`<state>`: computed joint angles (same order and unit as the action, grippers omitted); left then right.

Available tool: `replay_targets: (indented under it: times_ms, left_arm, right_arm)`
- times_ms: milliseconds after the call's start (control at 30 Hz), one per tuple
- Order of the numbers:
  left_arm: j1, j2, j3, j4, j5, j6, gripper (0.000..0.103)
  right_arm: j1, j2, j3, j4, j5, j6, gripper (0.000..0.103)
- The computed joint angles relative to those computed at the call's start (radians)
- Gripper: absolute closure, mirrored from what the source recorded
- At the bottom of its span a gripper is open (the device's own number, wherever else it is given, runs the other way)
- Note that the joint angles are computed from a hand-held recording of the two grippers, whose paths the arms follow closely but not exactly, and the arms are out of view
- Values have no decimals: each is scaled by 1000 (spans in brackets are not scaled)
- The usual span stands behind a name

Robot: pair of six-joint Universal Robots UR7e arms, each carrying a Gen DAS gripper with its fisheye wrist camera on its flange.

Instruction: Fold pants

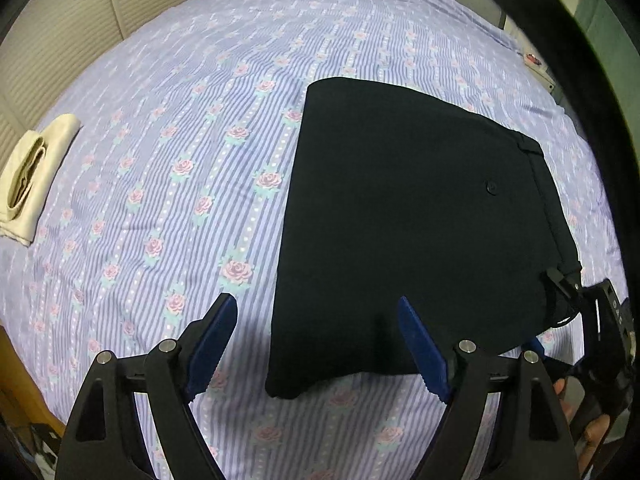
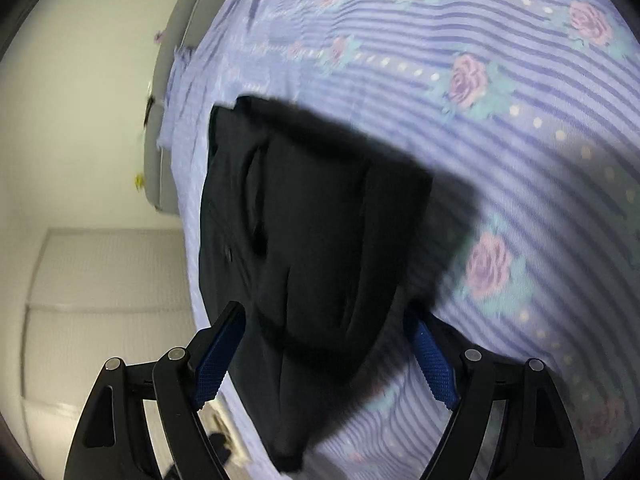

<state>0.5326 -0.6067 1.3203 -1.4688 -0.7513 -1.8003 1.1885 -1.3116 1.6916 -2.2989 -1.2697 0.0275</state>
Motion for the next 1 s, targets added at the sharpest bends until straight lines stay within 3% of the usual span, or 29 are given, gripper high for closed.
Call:
replay_targets:
  times_ms: [233,367,500,700,767,833,1000]
  left_arm:
    - [16,-3,11,-30,4,56,21]
    - [21,-20,36,-46,16,78,21]
    - [33,-110,175,-268,-7,176,21]
    - [49,-160,248,-404,-27,323,21]
    - [58,-185,293,-505,-30,393,21]
    - [75,-223,358,-647,-39,439,21]
    - [136,-296,486,-961,-73,491,21]
  right_arm:
    - [39,59,-34,-90,-32,17,17]
    - [57,92,-76,-74,-60,8,10]
    - [78,99,-75,-107,-96,34,11]
    - [121,93,-79,-128,-201,105,33]
    - [142,92,-89,-121,-245,95,52]
    - [172,88,-101,-105,-294,61,59]
    - [275,115,-132,-120,-495,-147,64]
